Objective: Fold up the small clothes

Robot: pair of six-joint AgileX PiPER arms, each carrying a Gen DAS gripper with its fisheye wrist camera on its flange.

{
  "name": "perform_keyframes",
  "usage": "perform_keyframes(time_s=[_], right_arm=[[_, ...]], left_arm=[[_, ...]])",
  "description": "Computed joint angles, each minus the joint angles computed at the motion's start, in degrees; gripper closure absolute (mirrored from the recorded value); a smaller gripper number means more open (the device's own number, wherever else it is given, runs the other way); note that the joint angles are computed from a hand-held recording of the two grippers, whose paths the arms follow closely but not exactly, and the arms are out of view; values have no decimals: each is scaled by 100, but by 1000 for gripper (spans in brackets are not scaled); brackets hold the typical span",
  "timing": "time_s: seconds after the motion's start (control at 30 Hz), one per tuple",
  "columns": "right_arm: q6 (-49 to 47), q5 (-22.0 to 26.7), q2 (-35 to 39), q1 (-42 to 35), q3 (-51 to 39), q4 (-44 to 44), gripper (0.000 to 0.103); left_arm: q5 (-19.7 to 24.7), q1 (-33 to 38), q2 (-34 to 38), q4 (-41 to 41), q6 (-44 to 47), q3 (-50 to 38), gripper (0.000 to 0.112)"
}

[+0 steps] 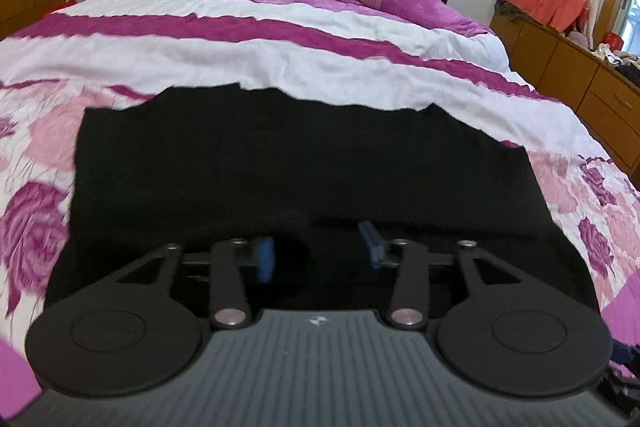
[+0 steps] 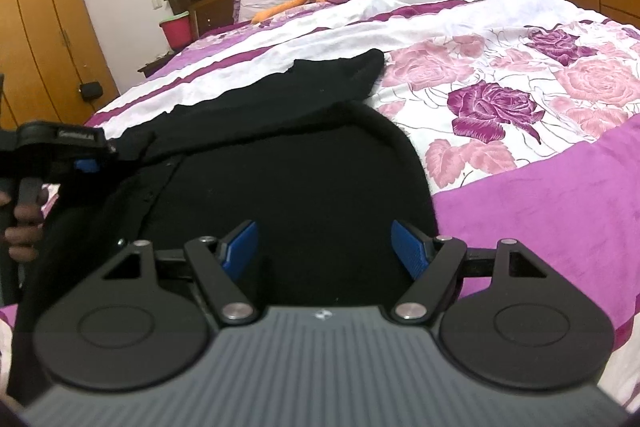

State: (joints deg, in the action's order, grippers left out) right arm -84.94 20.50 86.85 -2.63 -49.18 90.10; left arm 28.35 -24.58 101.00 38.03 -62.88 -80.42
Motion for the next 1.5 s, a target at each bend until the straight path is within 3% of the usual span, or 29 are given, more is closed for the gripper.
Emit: perform_keyframes(time_s=[0.43,0.73,1.1,1.27,1.5], right_arm=[[598,165,-185,16,-142,-507,28],[1958,263,-14,681,-906,-1802,28],[3251,765,1008,2160,-2710,-3143,28],[3690,1112,1713,2691,-3735,-3650,28],[4168,1187,2647,3328,-5054,-4401,28]], left_arm=[[1150,-471,-1259,564,-735,1189,55],[1572,-421,-1925,846,-1208,1885,54],[2122,-129,-2749,825,-1416,2574,53],[2212,95,-3037,773,-1475,2829,53],[2099,368,-3158,738,-1557,3012,52]])
